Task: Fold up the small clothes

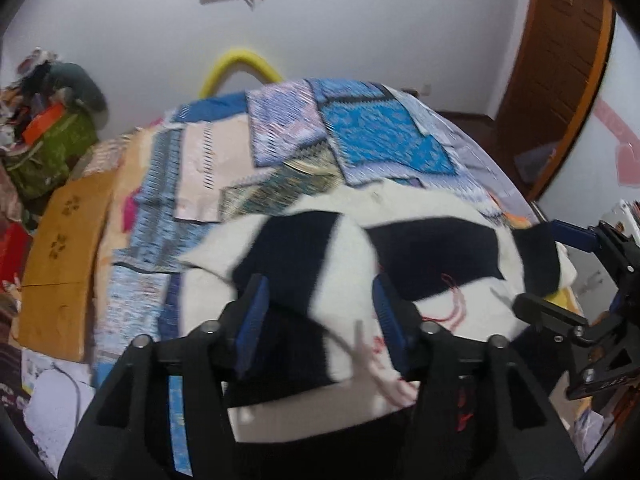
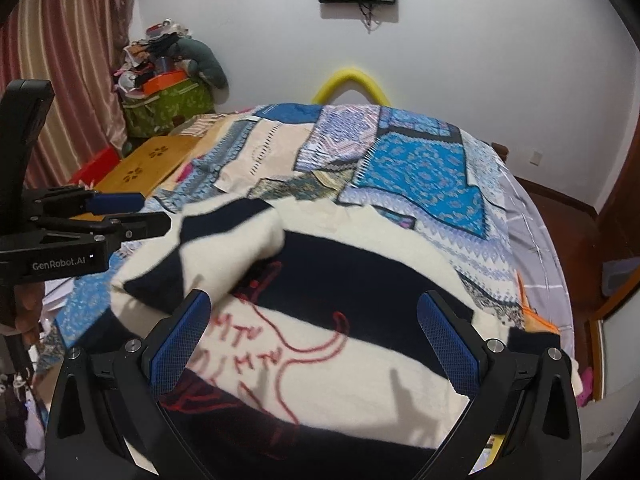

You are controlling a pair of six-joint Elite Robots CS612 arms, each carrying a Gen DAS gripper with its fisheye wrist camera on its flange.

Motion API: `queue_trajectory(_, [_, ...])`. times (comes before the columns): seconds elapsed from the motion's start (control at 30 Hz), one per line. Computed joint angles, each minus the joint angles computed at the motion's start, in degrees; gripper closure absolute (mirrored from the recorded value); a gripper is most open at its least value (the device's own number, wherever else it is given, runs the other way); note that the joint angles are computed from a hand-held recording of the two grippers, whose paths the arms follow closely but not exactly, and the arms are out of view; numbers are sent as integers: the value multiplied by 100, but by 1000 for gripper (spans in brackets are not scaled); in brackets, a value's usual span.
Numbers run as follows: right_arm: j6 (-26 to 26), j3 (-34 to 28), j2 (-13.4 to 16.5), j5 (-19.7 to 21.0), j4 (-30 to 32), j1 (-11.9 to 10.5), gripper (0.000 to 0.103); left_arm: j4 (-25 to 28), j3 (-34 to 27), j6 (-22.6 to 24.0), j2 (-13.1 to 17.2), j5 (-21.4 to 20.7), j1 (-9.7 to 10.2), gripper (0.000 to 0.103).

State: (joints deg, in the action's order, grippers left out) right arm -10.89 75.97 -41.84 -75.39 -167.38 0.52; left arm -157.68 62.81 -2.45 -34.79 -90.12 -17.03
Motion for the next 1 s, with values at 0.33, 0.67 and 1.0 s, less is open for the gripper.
queue_trajectory(0.33, [-155,-501,174,223,518,232,11,-443,426,113,-164,769,258,31])
queue_trajectory(0.67, [-630,-1317,626,-13,1499,567,29,-25,349,-97,51,526,491,28])
queue_trajectory(1.0, [-880,-2353,1209,-244,2514,755,35,502,50,-322,333,-63,648,28])
